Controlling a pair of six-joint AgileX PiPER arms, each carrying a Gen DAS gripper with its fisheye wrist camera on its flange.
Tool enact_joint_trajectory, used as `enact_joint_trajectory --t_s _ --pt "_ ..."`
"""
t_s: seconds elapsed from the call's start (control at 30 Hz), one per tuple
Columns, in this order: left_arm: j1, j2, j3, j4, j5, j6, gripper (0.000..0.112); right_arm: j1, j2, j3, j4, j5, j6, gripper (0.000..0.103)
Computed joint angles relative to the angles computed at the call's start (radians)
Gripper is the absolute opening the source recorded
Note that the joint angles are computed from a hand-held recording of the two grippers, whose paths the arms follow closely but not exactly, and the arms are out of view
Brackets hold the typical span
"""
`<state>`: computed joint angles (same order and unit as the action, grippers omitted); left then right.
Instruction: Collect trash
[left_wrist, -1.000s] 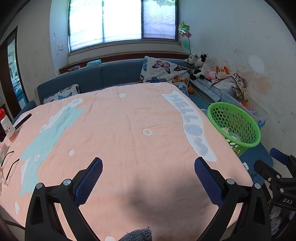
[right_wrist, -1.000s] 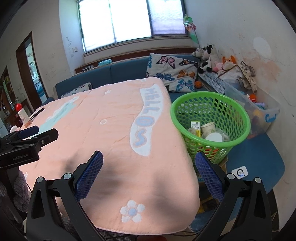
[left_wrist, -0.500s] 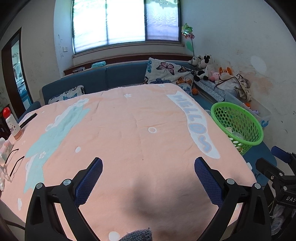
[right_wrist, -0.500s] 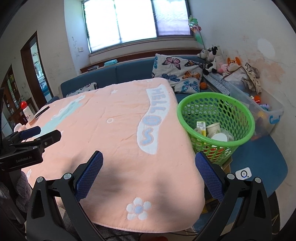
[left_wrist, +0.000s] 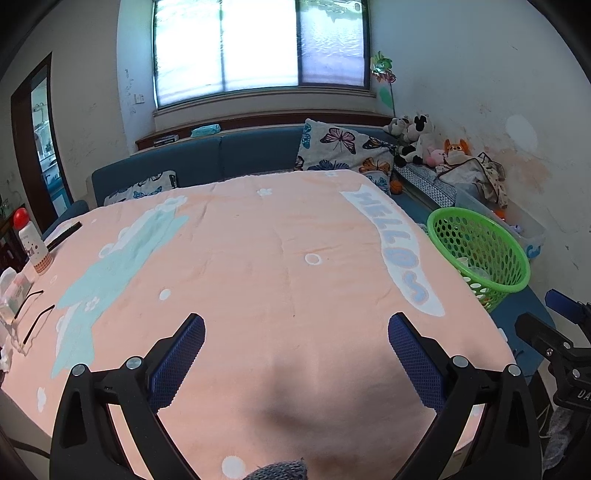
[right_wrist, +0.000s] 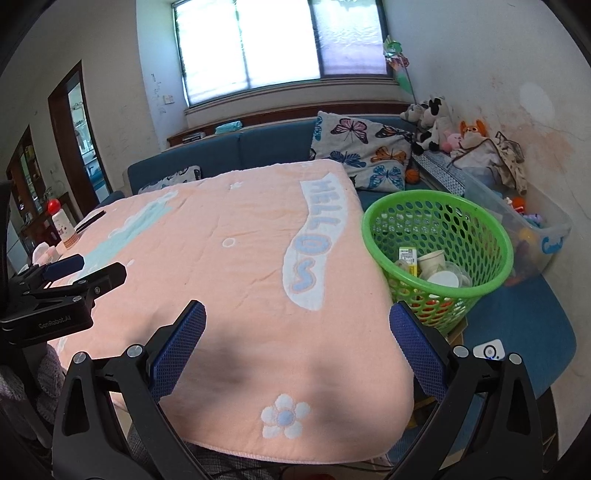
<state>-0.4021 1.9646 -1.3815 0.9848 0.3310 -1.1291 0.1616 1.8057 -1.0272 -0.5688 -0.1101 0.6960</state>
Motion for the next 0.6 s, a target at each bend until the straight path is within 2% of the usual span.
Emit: enact_joint_trajectory --t_s 0.33,0.4,0.6 --pt "-0.001 -0.002 0.006 0.034 -0.005 -0.026 0.096 -0.001 -0.001 0.0 -0.051 -0.005 0.053 0.099" --pt "-0.004 -0.006 0.016 0.079 -0.008 -0.068 0.096 -0.002 0.0 -0.003 -0.105 -0.004 0.106 0.099" --pt "-0.01 -0.007 0.019 0.114 -0.01 -0.092 0.096 0.005 0.001 -0.008 -0.106 0.0 0.115 0.099"
